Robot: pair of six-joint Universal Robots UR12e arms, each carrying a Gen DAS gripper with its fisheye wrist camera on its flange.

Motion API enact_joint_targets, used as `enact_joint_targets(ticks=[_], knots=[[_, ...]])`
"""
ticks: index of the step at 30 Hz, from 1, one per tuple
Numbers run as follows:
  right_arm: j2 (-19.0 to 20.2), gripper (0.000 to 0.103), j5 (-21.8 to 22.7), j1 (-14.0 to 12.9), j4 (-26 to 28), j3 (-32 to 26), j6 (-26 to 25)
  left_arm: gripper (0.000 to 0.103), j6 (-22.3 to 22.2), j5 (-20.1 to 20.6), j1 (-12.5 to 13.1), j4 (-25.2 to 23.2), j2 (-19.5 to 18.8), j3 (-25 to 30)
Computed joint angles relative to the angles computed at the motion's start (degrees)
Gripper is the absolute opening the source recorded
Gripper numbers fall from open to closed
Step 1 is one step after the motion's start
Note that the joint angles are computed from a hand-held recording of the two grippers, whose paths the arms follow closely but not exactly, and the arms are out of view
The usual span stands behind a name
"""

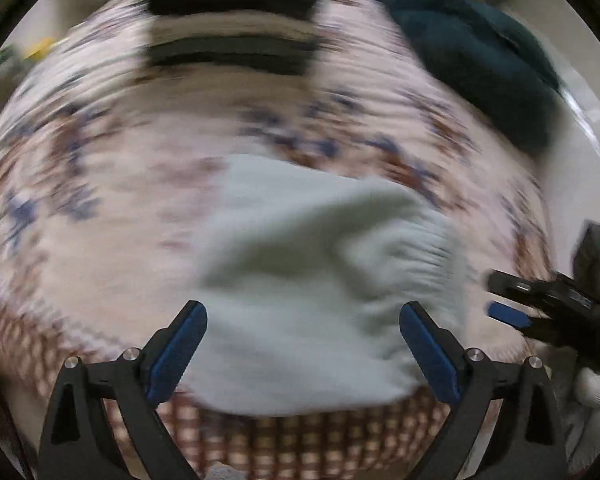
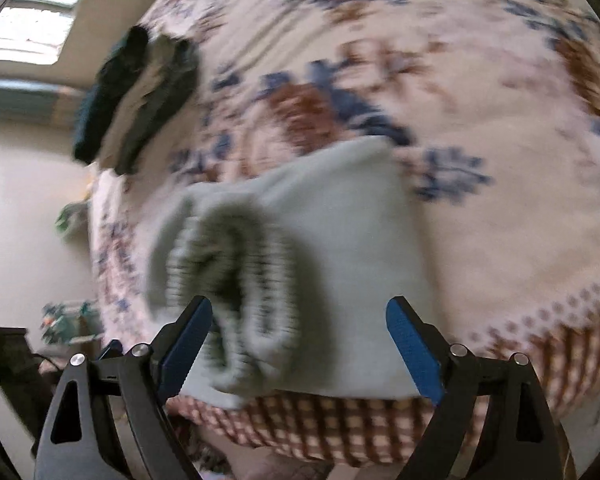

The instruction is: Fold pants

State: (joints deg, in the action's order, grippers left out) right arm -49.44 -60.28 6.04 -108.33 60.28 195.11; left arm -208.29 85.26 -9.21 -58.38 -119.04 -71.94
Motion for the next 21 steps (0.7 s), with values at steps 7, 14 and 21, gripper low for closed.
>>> enact_joint_targets(ticks=[7, 14, 21], knots=[[4.8, 0.093, 2.9, 3.2, 3.4, -7.5, -6.5, 0.098, -4.2, 5.8, 2.1, -4.4, 1.1, -2.6], [9.7, 0.094, -7.1, 5.3, 13.2, -14.0, -11.3, 0.098, -8.3, 3.3, 3.0, -4.4, 1.7, -4.4], [9.7, 0.093, -6.3, 4.5, 14.2, -13.9, -8.9, 0.098, -8.8, 1.5, 3.5, -4.7, 2.0, -5.0]])
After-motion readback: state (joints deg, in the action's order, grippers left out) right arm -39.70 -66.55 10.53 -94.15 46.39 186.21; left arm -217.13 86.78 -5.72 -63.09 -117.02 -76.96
